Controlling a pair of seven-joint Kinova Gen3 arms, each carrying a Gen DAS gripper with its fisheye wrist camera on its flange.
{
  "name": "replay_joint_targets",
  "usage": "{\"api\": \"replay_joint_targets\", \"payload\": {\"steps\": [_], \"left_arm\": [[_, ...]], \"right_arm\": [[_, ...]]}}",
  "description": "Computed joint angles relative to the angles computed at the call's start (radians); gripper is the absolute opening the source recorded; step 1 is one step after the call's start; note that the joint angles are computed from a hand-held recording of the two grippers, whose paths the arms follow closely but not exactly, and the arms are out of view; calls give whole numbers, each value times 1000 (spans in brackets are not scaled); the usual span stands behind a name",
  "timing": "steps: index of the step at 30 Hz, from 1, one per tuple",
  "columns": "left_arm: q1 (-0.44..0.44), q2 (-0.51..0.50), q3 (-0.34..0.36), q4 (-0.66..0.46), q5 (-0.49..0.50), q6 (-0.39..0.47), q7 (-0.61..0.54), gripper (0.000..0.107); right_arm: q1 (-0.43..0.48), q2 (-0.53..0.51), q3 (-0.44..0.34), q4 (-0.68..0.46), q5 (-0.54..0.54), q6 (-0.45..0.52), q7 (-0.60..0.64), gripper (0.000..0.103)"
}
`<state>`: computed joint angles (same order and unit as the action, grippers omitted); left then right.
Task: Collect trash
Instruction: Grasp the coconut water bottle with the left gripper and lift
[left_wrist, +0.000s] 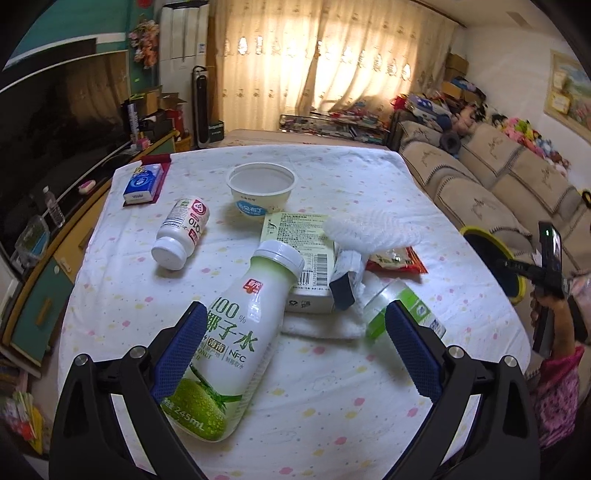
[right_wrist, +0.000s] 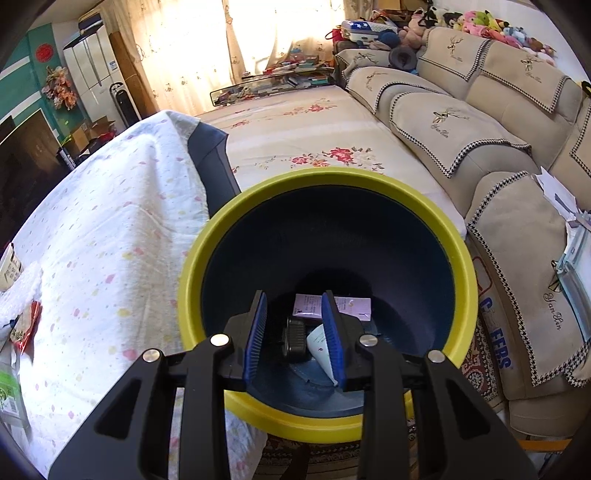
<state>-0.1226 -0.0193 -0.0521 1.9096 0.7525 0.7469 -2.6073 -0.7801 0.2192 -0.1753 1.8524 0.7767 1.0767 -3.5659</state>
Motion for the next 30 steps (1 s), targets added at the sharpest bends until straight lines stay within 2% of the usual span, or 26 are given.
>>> {"api": "replay_joint_targets", "payload": {"steps": [3,9,13,20,21,28,30], "left_arm": [[-9,6,-10,-11,-21,15,-66,95],[-40,53,-8,-39,-74,40,-108,95],[-72,105,7,-58,-55,83,-160,95],[-108,170,43,-85,-57,97,-185,95],[-112,181,47,-92,-58,100,-181,94],[-128,219,70,-128,-86,116,-134,62],[-134,217,74,-128,-82,122,-138,56]], "right_arm": [[1,0,-1,-4,-5,2,11,31],[0,7,0,-15,-6,-4,20,32],[0,17,3,-29,-15,-13,48,33],[-6,32,14,-51,-27,-16,76,34],[-7,32,16,-51,-27,-18,77,34],[-8,42,24,-58,-34,-33,94,36],[-9,43,26,-56,-34,-40,93,36]]}}
